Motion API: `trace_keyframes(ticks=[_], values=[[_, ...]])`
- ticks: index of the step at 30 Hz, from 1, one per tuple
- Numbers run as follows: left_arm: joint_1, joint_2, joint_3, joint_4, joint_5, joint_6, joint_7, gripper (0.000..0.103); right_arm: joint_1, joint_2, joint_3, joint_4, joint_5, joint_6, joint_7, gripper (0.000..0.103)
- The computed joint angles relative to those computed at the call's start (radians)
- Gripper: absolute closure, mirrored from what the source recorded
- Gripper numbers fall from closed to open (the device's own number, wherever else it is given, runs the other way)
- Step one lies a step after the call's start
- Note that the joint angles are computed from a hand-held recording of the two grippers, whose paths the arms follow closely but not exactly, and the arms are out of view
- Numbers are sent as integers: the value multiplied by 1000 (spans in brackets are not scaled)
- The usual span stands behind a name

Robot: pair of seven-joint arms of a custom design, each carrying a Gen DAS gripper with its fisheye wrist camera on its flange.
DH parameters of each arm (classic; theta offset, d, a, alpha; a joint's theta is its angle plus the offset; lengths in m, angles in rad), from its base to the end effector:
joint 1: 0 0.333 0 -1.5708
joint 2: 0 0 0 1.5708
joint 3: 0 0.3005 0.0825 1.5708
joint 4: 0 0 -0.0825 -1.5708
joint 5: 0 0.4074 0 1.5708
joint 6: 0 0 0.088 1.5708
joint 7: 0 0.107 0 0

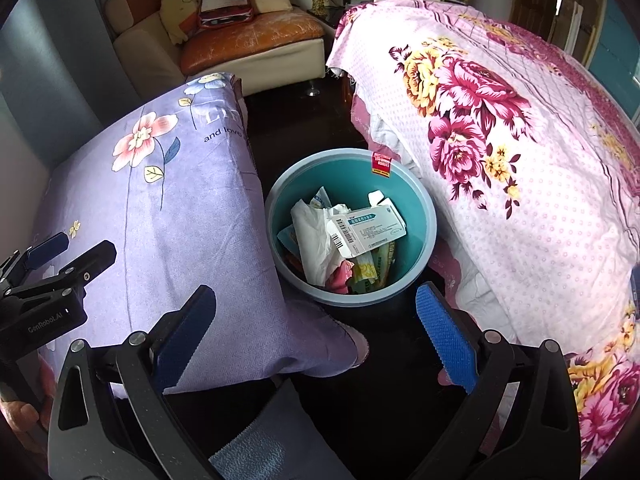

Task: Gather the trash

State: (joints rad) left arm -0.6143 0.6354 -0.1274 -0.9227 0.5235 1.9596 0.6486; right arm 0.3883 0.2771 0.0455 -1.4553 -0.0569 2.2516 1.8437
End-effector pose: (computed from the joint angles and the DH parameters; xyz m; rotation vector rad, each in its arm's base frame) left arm 0.6154 -0.4703 0.5581 -1.9874 1.7615 -0.5653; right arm 0.6433 0.2917 0.5663 -2.0467 1.7080 -0.3472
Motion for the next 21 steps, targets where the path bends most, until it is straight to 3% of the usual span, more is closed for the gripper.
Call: trace_keyframes(ticks=[7, 21], values=[[-4, -47, -10, -62, 15, -4, -24, 4, 1, -58, 9, -76, -7, 34, -8, 7], [14, -40, -28, -75, -18, 8, -7, 4, -2, -43, 14, -74, 8, 26, -14, 7]])
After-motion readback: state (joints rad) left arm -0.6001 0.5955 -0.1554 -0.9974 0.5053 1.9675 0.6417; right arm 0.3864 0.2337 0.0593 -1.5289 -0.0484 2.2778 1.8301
